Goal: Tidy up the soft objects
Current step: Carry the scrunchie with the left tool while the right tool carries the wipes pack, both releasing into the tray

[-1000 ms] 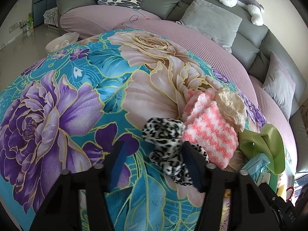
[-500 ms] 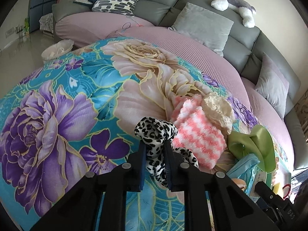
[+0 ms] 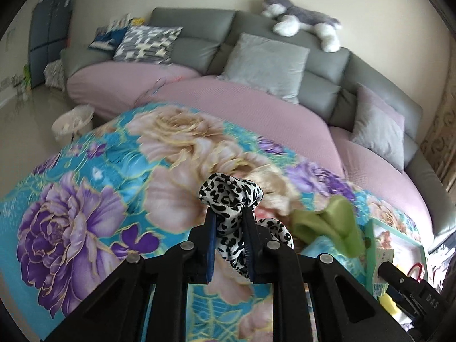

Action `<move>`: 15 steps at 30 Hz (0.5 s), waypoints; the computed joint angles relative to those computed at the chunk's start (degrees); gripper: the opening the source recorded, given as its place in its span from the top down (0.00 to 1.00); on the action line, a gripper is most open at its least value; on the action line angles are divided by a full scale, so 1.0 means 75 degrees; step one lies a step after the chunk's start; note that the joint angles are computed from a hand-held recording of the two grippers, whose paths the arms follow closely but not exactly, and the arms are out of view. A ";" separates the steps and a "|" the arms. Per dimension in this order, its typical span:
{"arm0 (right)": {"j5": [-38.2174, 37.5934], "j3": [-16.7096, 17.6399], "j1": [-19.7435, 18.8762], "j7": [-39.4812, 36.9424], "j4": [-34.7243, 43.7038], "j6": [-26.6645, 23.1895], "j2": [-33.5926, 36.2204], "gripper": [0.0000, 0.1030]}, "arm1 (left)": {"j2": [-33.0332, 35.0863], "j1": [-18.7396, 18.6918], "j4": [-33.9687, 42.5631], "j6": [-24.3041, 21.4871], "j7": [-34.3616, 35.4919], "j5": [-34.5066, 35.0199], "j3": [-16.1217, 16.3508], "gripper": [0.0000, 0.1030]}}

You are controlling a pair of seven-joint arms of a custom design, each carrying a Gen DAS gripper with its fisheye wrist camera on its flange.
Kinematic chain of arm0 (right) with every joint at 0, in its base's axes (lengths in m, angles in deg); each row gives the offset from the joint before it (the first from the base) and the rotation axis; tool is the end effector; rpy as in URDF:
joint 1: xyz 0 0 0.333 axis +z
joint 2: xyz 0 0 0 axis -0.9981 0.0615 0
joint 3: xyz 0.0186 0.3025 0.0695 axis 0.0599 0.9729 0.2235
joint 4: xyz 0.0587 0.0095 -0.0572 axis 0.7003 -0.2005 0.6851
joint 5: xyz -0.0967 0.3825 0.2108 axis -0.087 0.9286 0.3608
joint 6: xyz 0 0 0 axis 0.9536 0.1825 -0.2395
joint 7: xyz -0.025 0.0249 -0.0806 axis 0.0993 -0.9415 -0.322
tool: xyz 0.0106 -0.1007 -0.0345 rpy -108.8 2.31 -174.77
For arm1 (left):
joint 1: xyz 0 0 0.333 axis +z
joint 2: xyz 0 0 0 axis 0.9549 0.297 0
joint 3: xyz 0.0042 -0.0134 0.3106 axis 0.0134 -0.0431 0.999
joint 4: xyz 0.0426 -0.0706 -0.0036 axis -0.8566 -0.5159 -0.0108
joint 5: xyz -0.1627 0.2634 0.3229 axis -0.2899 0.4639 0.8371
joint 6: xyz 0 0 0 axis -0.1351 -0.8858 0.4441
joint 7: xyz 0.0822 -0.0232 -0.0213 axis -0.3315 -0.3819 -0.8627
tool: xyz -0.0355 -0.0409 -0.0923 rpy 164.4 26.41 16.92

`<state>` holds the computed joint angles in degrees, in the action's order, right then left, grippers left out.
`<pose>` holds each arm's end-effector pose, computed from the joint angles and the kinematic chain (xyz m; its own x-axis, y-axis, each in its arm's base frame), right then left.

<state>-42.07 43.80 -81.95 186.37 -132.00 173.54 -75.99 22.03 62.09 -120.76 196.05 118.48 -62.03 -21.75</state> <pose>0.6435 0.0171 0.4790 -0.3608 -0.7513 -0.5527 -0.5351 0.6521 -0.5371 0.7510 -0.2258 0.5108 -0.2134 -0.9509 0.2242 -0.6752 -0.0223 -0.7373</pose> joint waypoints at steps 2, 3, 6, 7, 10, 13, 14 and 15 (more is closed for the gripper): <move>-0.0739 -0.0120 -0.0070 0.0709 -0.0262 0.0055 -0.0216 0.34 | -0.0049 0.0007 -0.0042 0.0084 0.0221 -0.0055 -0.0144 0.83; -0.1143 -0.0172 -0.0130 0.1108 -0.0405 0.0084 -0.0338 0.34 | -0.0066 -0.0004 -0.0059 0.0123 0.0328 -0.0086 -0.0203 0.83; -0.2033 -0.0273 -0.0332 0.1999 -0.0781 0.0168 -0.0665 0.34 | -0.0147 -0.0071 -0.0154 0.0292 0.0648 -0.0187 -0.0357 0.83; -0.2173 -0.0317 -0.0382 0.2158 -0.0925 0.0221 -0.0784 0.34 | -0.0165 -0.0090 -0.0174 0.0326 0.0784 -0.0233 -0.0421 0.83; -0.3016 -0.0276 -0.0757 0.3031 -0.1308 0.0316 -0.1146 0.34 | -0.0201 -0.0141 -0.0229 0.0359 0.1210 -0.0405 -0.0611 0.83; -0.3879 -0.0197 -0.1143 0.3875 -0.1585 0.0259 -0.1449 0.34 | -0.0193 -0.0204 -0.0231 0.0305 0.1778 -0.0616 -0.0858 0.83; -0.4020 -0.0214 -0.1226 0.4056 -0.1691 0.0261 -0.1552 0.34 | -0.0195 -0.0204 -0.0234 0.0271 0.1952 -0.0734 -0.0932 0.83; -0.4139 -0.0229 -0.1298 0.4200 -0.1769 0.0244 -0.1630 0.34 | -0.0193 -0.0175 -0.0232 0.0214 0.2202 -0.0905 -0.1060 0.83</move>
<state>-73.11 42.08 -91.68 217.87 -145.27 175.37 -88.22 20.58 60.78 -122.50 197.65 135.00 -68.82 -29.70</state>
